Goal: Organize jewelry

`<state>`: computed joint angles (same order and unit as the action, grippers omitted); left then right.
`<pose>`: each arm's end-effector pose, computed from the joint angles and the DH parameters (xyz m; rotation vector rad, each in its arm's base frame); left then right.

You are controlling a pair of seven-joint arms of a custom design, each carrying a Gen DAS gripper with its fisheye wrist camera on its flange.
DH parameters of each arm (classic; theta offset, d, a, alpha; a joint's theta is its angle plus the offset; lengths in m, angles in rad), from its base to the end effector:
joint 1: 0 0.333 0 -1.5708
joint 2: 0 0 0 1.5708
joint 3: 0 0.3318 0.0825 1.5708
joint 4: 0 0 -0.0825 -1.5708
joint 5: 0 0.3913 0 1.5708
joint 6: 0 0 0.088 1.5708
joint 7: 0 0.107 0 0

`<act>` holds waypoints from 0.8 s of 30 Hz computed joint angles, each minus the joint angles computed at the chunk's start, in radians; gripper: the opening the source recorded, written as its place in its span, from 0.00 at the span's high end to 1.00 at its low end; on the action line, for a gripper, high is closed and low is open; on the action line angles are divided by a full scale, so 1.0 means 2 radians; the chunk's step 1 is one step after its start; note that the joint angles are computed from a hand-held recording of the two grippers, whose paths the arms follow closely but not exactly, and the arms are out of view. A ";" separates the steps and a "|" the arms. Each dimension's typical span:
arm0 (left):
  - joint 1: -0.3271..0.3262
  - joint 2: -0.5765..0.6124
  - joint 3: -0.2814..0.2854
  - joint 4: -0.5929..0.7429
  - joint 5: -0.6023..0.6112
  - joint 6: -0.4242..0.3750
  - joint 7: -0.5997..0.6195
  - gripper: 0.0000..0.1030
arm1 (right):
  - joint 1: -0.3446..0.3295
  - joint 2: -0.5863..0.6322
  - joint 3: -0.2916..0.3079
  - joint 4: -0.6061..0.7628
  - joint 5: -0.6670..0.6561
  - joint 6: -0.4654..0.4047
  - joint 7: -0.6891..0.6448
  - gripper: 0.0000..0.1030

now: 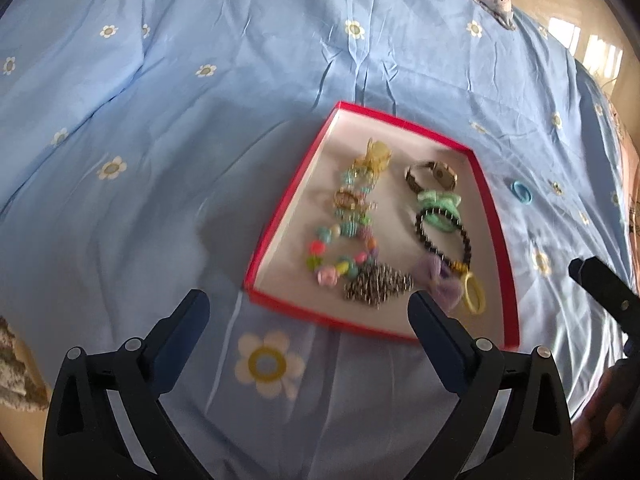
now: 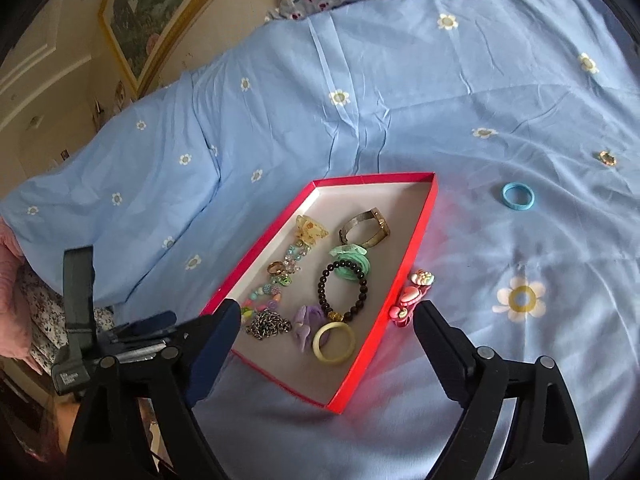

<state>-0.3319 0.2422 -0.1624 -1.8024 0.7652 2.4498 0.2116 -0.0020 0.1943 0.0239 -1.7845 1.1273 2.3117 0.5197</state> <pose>0.5923 -0.3093 0.4686 -2.1283 1.4458 -0.6243 0.6590 0.0310 0.5011 -1.8006 1.1925 -0.0341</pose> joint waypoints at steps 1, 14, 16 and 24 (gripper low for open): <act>-0.002 -0.002 0.000 -0.004 0.002 0.000 -0.004 0.03 | -0.002 -0.004 0.000 -0.005 0.003 -0.004 -0.001 0.12; -0.037 -0.016 -0.015 -0.014 0.110 -0.095 -0.059 0.00 | 0.004 -0.043 -0.012 -0.063 0.014 0.011 -0.030 0.12; -0.039 -0.017 -0.017 -0.012 0.117 -0.104 -0.052 0.00 | 0.009 -0.053 -0.013 -0.072 0.014 0.029 -0.044 0.12; -0.036 -0.040 -0.021 0.000 0.135 -0.108 -0.025 0.00 | 0.022 -0.073 -0.019 -0.061 -0.009 0.052 -0.067 0.10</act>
<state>-0.4044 0.1626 -0.2048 -1.8027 1.0362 2.2333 0.1614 0.0427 0.0489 -0.0144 -1.9060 1.1090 2.4155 0.3851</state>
